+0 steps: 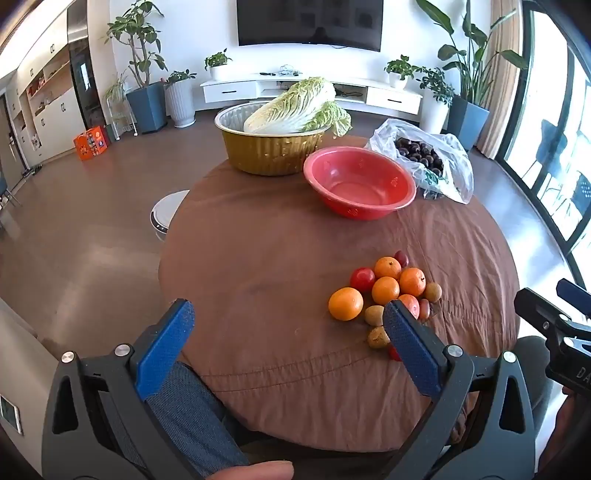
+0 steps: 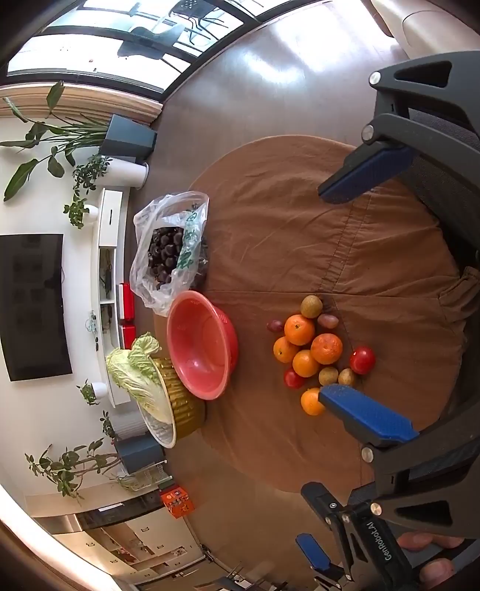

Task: Organize fruits

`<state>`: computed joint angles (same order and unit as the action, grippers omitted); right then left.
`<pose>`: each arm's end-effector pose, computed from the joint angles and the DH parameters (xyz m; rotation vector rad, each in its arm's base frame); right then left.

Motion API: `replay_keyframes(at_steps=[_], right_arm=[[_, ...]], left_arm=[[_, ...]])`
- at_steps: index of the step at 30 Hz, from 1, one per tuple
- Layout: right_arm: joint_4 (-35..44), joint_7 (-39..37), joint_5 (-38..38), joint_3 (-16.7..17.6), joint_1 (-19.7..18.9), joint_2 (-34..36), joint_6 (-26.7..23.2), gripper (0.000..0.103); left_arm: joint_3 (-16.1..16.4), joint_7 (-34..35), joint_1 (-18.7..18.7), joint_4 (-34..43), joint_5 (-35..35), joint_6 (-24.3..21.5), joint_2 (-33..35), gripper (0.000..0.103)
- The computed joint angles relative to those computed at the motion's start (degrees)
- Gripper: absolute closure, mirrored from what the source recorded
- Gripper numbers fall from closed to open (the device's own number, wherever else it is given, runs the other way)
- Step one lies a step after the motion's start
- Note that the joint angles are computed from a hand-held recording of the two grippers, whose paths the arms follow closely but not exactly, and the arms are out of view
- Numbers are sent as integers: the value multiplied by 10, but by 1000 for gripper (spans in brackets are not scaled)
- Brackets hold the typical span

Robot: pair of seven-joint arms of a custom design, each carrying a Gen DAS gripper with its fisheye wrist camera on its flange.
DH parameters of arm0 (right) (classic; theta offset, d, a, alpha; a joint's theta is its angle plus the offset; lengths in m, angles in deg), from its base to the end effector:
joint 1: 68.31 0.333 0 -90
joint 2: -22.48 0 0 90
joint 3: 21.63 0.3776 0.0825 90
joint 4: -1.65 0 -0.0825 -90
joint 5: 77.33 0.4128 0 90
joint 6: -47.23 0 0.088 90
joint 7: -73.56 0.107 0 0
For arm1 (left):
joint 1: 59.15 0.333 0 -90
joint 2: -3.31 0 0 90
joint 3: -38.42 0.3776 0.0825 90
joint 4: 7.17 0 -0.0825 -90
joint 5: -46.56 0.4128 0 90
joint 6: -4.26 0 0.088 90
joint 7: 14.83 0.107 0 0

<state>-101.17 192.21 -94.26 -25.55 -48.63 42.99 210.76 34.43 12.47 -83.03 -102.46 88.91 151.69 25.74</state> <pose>0.7009 0.2210 0.4731 -1.8153 1.7416 -0.5964 0.6628 -0.3542 0.4793 -1.8803 1.7142 -0.6611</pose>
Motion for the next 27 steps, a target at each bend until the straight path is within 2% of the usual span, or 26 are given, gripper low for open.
replay_keyframes(at_steps=[1,3,4,5,16,18,27], right_arm=[[0,-1,0,0,0,0,-1,3],[0,-1,-2,-1,1,1,-2,3],[0,-1,-4,-2,2,0,-2,3],[-1,-2,-3,-1,1,0,-2,3],[3,-16,13,6,-8,-1,-9,3],[0,1,-1,-5,4,4,-5,3],[-1,8,-10,-6,5,4,-5,3]], left_arm=[[4,-11,0,-12,10,16,-6,0],[8,-19,-12,-6,30,-2,-3,0],[5,-16,-7,-8,25,2,-2,0],[4,-15,-11,2,26,-14,2,0],[2,-14,-6,4,17,-10,10,0],[2,-12,-6,4,17,-10,10,0],[4,-12,-8,3,18,-10,11,0]])
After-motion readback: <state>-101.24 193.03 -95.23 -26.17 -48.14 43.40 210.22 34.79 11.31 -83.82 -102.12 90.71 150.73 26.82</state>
